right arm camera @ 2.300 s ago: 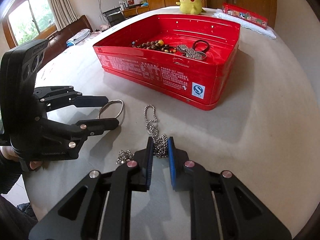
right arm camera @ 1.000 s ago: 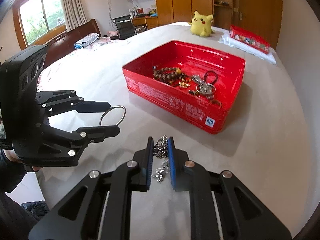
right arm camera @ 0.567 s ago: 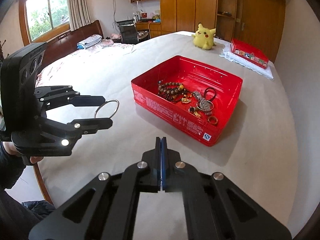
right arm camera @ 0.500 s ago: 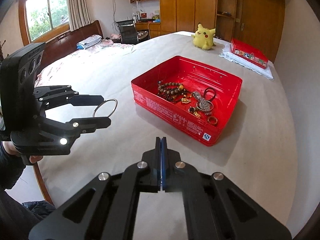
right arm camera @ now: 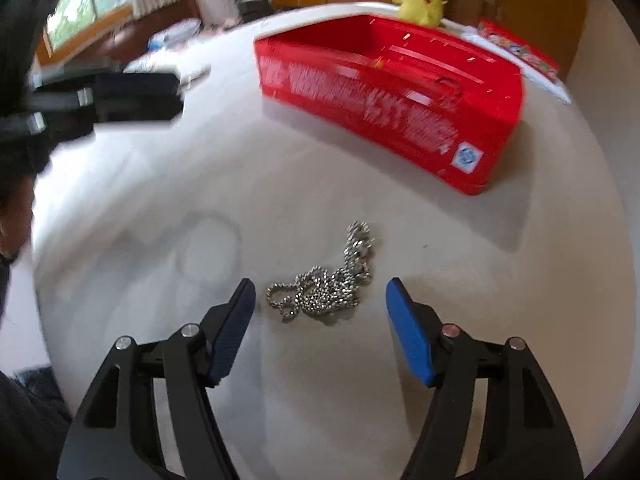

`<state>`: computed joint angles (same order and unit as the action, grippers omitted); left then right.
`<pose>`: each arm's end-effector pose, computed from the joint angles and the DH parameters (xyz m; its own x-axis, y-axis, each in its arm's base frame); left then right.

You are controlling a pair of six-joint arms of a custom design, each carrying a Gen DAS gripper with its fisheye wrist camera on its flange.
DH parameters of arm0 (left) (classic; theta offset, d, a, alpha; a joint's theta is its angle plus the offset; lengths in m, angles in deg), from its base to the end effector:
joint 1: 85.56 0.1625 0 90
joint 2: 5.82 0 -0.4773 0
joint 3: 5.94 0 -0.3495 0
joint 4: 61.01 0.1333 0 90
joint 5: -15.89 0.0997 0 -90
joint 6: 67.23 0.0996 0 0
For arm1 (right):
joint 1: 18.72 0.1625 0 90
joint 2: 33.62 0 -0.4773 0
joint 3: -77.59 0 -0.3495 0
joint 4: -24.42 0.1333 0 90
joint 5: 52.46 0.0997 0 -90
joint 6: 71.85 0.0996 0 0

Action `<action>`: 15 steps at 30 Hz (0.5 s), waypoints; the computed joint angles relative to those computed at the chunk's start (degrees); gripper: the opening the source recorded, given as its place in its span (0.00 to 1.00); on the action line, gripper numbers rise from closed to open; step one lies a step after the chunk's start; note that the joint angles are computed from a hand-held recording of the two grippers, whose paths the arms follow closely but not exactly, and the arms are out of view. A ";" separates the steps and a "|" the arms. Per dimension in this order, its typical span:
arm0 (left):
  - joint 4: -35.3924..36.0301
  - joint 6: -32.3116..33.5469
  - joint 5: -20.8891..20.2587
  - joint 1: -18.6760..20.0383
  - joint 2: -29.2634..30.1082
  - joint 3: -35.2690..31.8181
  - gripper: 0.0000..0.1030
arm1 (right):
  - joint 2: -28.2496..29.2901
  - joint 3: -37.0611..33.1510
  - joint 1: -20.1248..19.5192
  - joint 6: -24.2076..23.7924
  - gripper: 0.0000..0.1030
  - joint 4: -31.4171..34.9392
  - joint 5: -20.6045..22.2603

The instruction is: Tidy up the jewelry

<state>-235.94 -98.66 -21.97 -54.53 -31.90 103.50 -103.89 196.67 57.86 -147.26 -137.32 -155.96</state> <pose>-0.3796 -0.4757 -0.0332 -0.7324 0.1705 -0.6591 0.5563 0.7081 -0.4349 -0.0138 -0.5322 0.2984 -0.4398 -0.7878 0.4312 -0.8410 0.5297 0.1099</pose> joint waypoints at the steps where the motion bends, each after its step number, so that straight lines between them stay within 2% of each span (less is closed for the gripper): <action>1: -0.01 0.09 -0.01 0.06 0.06 -0.11 0.47 | 0.17 0.18 -0.13 -0.70 0.56 -0.59 0.35; 2: 0.08 0.07 0.00 0.06 0.08 -0.21 0.47 | 0.25 -0.34 -0.03 -0.47 0.40 0.61 0.32; 4: 0.21 0.07 0.04 0.10 0.12 -0.35 0.47 | 0.30 -2.07 0.42 0.98 0.19 3.94 -0.20; 8: -0.03 0.07 0.15 -0.10 0.10 -0.37 0.47 | 0.18 -3.17 1.05 2.75 0.12 5.97 -0.84; 15: 0.00 0.08 0.76 -0.84 -0.38 0.02 0.47 | -2.72 -3.41 1.44 3.58 0.10 8.96 2.22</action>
